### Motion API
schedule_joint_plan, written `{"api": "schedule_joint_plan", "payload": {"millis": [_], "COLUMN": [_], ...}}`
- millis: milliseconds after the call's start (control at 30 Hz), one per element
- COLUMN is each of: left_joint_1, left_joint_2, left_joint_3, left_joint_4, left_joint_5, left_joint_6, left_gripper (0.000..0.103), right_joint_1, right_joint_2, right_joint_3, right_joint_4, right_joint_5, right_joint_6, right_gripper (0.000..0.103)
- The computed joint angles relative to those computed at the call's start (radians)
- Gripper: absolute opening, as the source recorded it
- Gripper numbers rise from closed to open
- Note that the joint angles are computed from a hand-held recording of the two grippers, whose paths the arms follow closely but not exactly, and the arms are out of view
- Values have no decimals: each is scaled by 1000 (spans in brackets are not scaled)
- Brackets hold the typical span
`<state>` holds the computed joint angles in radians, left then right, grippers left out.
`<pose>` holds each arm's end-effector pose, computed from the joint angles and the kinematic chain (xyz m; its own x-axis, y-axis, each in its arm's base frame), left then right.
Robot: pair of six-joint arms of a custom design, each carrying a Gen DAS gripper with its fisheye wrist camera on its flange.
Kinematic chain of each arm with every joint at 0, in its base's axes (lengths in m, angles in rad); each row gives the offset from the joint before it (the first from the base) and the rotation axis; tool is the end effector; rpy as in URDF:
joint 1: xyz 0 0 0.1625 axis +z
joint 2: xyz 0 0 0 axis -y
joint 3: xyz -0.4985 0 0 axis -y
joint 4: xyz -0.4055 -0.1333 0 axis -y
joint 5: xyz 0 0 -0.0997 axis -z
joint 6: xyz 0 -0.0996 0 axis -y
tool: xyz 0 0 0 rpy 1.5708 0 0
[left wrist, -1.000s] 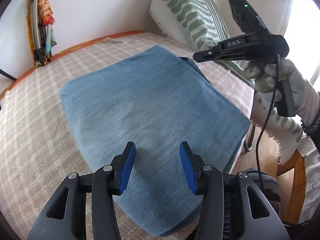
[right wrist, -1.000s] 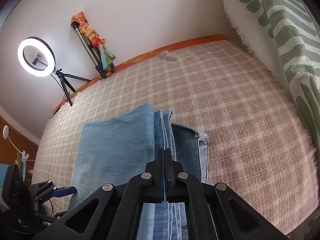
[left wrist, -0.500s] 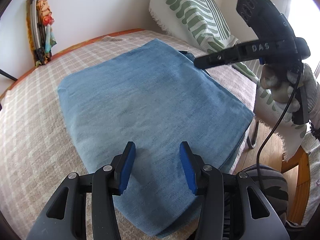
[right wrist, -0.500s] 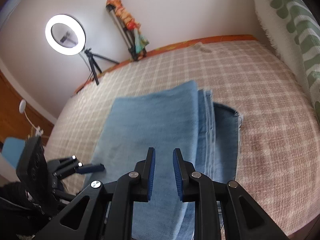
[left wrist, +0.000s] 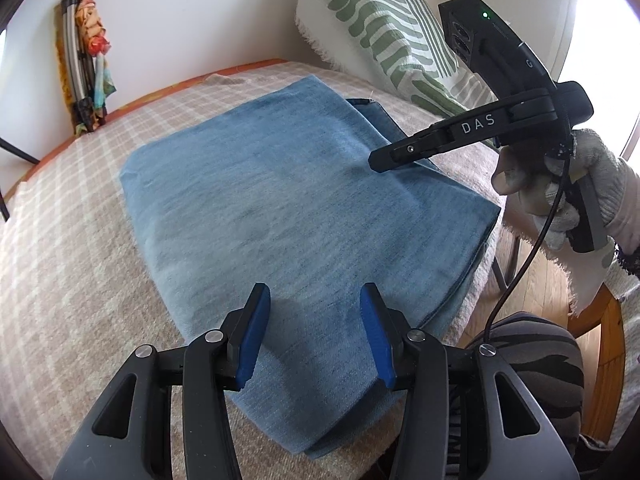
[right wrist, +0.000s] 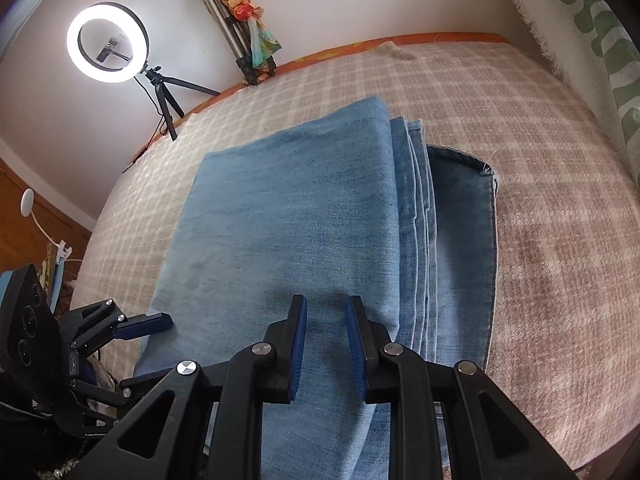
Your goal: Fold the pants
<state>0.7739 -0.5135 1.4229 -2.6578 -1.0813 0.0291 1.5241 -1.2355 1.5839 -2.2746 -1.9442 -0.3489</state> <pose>-0.4441 -0.6858 0.0185 -0.6555 0.5929 -0.4677 0.7233 0.6710 -0.1631 0.0655 -0.6747 0.4426 -0.8834 -0.1601 0.4403 -0.2748 0.9383 -0.2101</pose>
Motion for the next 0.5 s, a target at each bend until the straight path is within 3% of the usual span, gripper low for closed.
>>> {"api": "schedule_joint_plan", "payload": {"millis": [100,200,233,267,400,500], "left_joint_1": [8,18,22,27,57,90], "left_joint_2": [-17,-34,-38,-45,-64,-72], "left_joint_3": [4,10,9,9,-5,-24], "left_joint_4": [7,2,3,2,11,37], "left_joint_5": [-26,-39,-42,-47,-87,-150], "left_joint_6": [-35,-68,-75,-84,-142,-217], "left_gripper": [54,59,59,59,60,61], "right_joint_1": [1,7,9,10,-3,-24], "right_joint_2": [-2,-8,-13,-18,-28,-29], "right_joint_3": [0,7,14,18,-6,-53], "right_joint_4": [-7,-54,-91,-116,-122,-41], "right_joint_5": [5,-17,-28,-32,-40,-10], "right_joint_6": [-12,-34,-45,-54,-43,-12], "right_gripper": [27,55,73,82,83,84]}}
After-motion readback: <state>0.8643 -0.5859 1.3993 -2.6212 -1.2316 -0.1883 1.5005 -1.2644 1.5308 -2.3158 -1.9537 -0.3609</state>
